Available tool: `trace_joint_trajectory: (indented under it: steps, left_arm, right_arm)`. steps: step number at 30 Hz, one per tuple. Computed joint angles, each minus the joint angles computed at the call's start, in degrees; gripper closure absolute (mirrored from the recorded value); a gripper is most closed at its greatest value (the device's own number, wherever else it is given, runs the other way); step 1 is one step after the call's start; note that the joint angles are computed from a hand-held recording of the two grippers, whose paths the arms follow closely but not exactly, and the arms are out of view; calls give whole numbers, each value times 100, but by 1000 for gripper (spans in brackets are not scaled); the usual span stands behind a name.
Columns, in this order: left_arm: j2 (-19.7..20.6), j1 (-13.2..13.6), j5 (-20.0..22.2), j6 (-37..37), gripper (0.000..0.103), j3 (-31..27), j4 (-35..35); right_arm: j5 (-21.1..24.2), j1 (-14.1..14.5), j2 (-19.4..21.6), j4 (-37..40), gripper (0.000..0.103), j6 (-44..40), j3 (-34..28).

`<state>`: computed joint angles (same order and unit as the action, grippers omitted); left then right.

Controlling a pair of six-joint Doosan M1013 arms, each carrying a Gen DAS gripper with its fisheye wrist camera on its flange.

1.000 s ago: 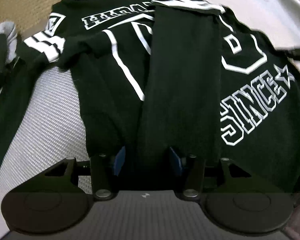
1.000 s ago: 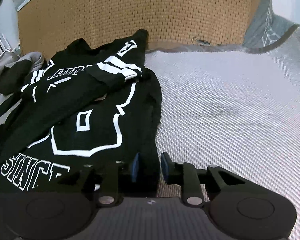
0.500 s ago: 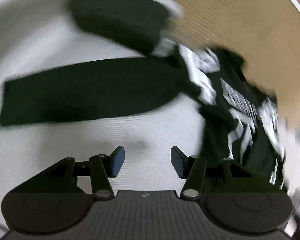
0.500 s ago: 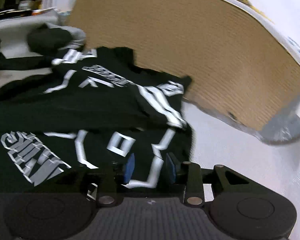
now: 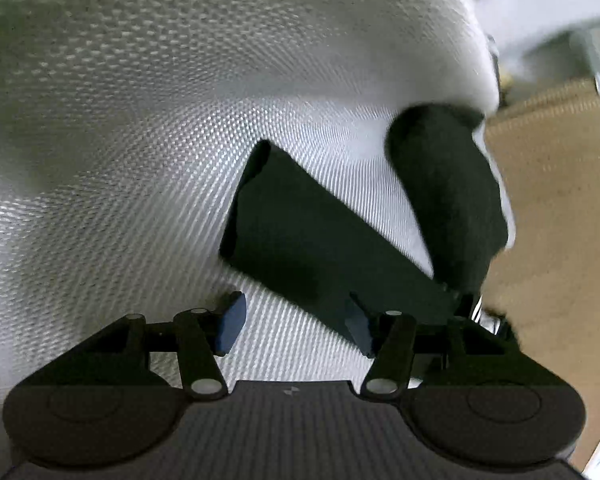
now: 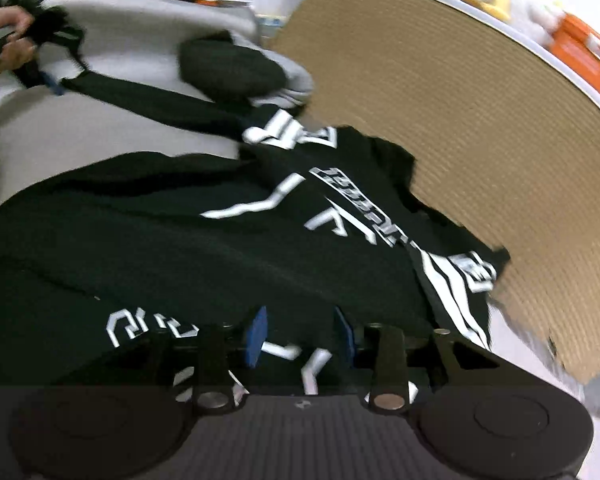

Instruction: Fold clothes

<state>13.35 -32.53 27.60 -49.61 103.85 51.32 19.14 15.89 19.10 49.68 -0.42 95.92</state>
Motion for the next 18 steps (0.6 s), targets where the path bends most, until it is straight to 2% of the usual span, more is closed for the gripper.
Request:
trace_joint_trajectory:
  steps: [2, 5, 6, 7, 8, 9, 12, 15, 18]
  left_arm:
    - [85, 56, -49, -141, 44, -67, 139]
    - [172, 118, -129, -644, 46, -89, 621]
    - [201, 117, -58, -597, 56, -118, 609]
    - [235, 106, 72, -378, 77, -168, 457]
    - [269, 95, 205, -174, 88, -220, 321]
    - [304, 85, 339, 15, 91, -271, 200]
    - [320, 49, 362, -440, 92, -234, 629]
    - [338, 55, 374, -384, 94, -290, 650]
    - [349, -2, 513, -290, 95, -459, 1055]
  right_arm:
    - [146, 37, 32, -121, 61, 282, -98]
    - [689, 8, 125, -146, 60, 986, -359]
    - [671, 23, 137, -117, 60, 1050, -390]
    - [642, 42, 152, -123, 58, 1127, -421]
    - [589, 66, 171, -195, 57, 1219, -451]
    - [543, 88, 192, -289, 57, 1335, -481]
    - [502, 117, 240, -507, 57, 1598, -518]
    - [483, 127, 245, -777, 57, 1797, -477]
    - [511, 114, 220, -886, 57, 1907, -407]
